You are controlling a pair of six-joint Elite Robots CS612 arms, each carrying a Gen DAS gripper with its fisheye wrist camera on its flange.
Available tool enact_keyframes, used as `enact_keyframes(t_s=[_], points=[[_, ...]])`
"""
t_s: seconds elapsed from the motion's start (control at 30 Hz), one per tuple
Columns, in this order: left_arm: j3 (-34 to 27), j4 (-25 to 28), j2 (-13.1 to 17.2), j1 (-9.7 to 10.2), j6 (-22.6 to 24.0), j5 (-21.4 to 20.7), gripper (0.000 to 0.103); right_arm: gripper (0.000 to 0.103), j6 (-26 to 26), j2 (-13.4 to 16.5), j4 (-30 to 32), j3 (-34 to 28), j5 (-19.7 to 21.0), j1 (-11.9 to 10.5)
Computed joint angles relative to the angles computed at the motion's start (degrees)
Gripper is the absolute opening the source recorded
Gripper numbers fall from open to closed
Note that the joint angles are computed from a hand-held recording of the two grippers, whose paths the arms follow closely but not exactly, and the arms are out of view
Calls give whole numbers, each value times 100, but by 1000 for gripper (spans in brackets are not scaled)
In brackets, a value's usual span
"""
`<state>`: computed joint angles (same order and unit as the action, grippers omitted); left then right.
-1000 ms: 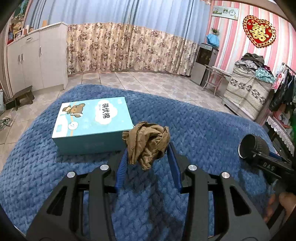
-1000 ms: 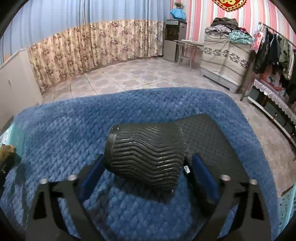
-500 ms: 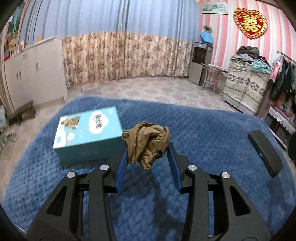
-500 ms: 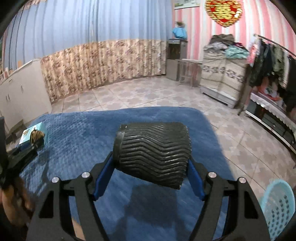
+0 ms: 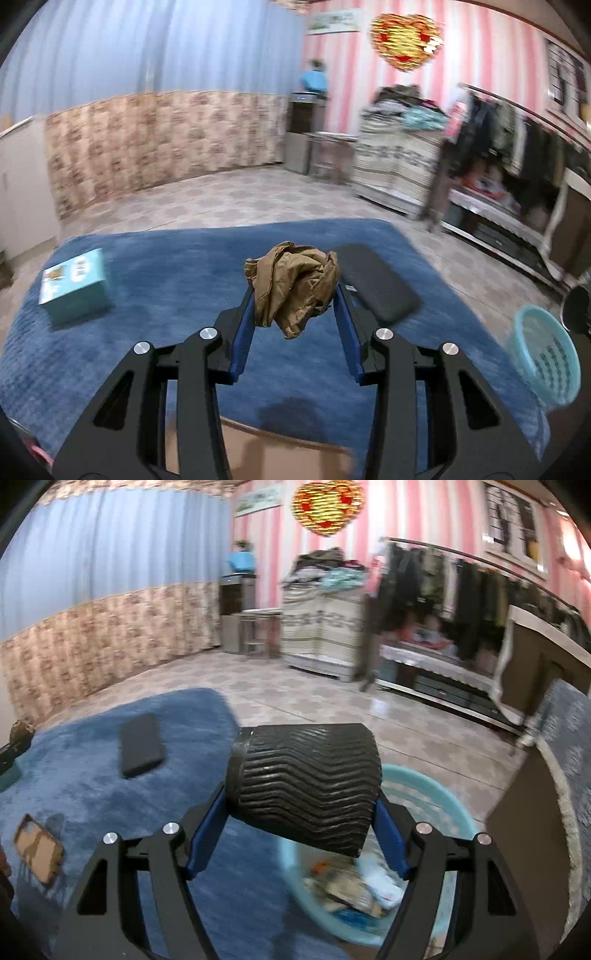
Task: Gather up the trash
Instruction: 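Carry the brown cloth and the black cylinder over the basket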
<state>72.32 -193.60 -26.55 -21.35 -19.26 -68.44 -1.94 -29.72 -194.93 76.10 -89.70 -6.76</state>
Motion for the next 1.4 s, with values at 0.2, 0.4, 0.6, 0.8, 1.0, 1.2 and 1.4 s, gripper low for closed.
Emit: enact_keyframes(t_s=[0.2,0.4,0.6,0.8,1.0,1.2,1.4], points=[[-134,88,30,-273,303,-727,41,72,477,13,-108,112,-54,-307],[-427,213,192,-478,566,-914,41,72,694,92,-156,99,-107,-473],[-959,409,490,-650,805,-1155,41,72,775,166,-99,42,-113,-552],[-1432,703,732,-750,1043,-1460,41,72,866,231,8,-68,-83,-607],[-1818,1010,919,-825,1195,-1659,41,72,939,222,54,-31,-157,-631],[-2107,1182,1053,-892,1409,-1862,42,72,1195,209,32,23,-163,-703],[-2541,1626,1239,-936,1572,-2053,42,72,1320,237,176,-26,-236,-723]])
